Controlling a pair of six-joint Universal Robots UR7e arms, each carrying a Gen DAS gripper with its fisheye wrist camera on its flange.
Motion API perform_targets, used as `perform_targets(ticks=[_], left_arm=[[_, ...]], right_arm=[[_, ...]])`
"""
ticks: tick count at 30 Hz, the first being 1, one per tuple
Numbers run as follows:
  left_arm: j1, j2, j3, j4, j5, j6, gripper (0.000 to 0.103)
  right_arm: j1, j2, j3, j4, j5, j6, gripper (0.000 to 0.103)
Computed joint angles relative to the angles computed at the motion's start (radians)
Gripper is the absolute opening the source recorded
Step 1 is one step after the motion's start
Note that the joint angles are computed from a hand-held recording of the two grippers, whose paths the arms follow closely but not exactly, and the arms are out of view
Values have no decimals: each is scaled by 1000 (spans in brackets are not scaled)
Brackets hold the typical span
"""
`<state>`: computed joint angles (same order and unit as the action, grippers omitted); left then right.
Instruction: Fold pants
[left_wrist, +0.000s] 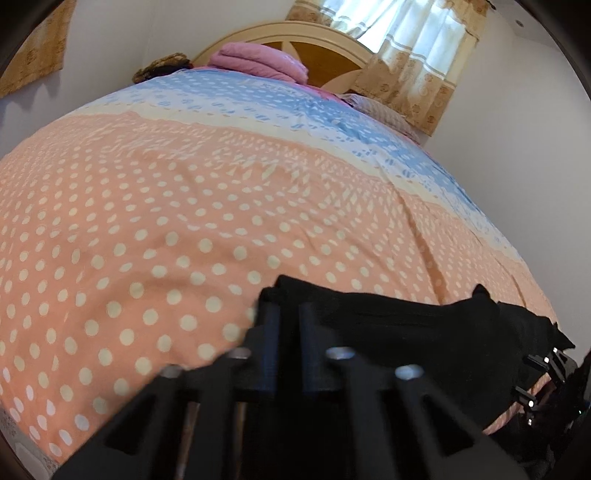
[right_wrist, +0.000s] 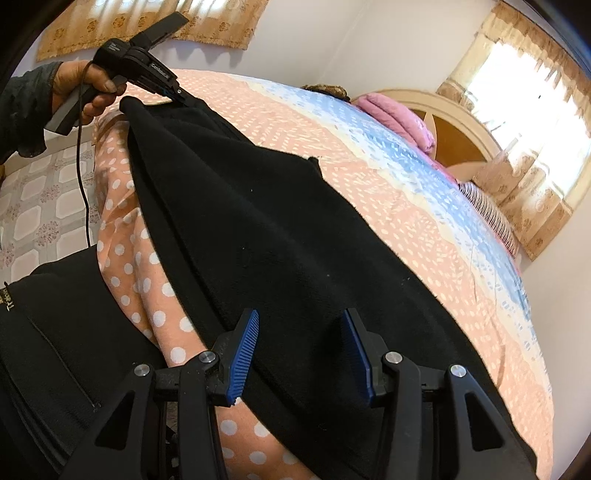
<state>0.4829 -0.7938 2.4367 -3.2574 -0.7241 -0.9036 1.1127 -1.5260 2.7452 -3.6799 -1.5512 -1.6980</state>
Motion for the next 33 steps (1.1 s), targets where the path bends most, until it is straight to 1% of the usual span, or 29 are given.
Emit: perform_targets(ticks=[1,3,4,7,8,10,12,14,16,17,18,19,20,21,22,23,24,25,26,27,28,30,32,33], left_arm=[[-9,-7,-2,24,12,-4,9],[-14,-12,-3,18,22,9,8],[-18,-17,1,-3,27,17,8],[-14,-28,0,-37,31,39,8],[-8,-28,-6,-32,31,41,8],[13,-23,-20,-30,18,45,8],[43,-12,-29,-41,3,36,8],[68,7,-30,-77,-6,39,8],[86,34,-23,-152,-16,46,8],[89,47,-18,-194,-18,54,8],[87,53,-17,-208,-15,58,8],[82,58,-16,-217,-7,64,8],[78,60,-16,-222,-2,70,8],[75,61,-15,-227,1,76,8],[72,61,-15,-228,4,78,8],[73,61,-15,-225,3,77,8],[76,62,-16,-232,1,80,8],[78,64,-16,-240,-1,82,8],[78,65,-16,-241,0,82,8],[77,65,-17,-242,0,79,8],[77,64,-15,-245,0,77,8],[78,60,-14,-246,-5,70,8],[84,58,-14,-244,-13,72,8],[87,60,-14,-248,-17,73,8]], right_arm=[[3,-19,-8,38,-5,14,21],[10,-32,-15,52,-8,31,5],[13,-37,-16,53,-6,35,1],[25,-99,-22,135,-7,51,0],[26,-110,-20,145,-4,49,0],[31,-155,-19,213,-11,52,0],[21,-147,-4,186,-6,27,0],[19,-100,7,132,-37,-8,0],[-12,-45,38,9,6,-45,2],[-28,-41,45,-7,29,-54,4],[-29,-55,42,18,32,-38,16],[-27,-75,35,55,33,-13,38],[-24,-100,26,101,36,12,48],[-24,-113,21,123,44,26,54],[-24,-121,16,140,52,32,54],[-11,-112,9,139,35,44,54],[4,-85,0,118,8,55,54],[8,-58,1,88,2,47,53],[10,-26,3,45,-8,32,50],[14,-4,-3,28,-24,23,44],[15,-2,0,32,-35,16,43],[1,-49,13,86,-14,4,43],[-5,-101,13,166,-8,3,43],[-12,-121,17,199,2,-13,43]])
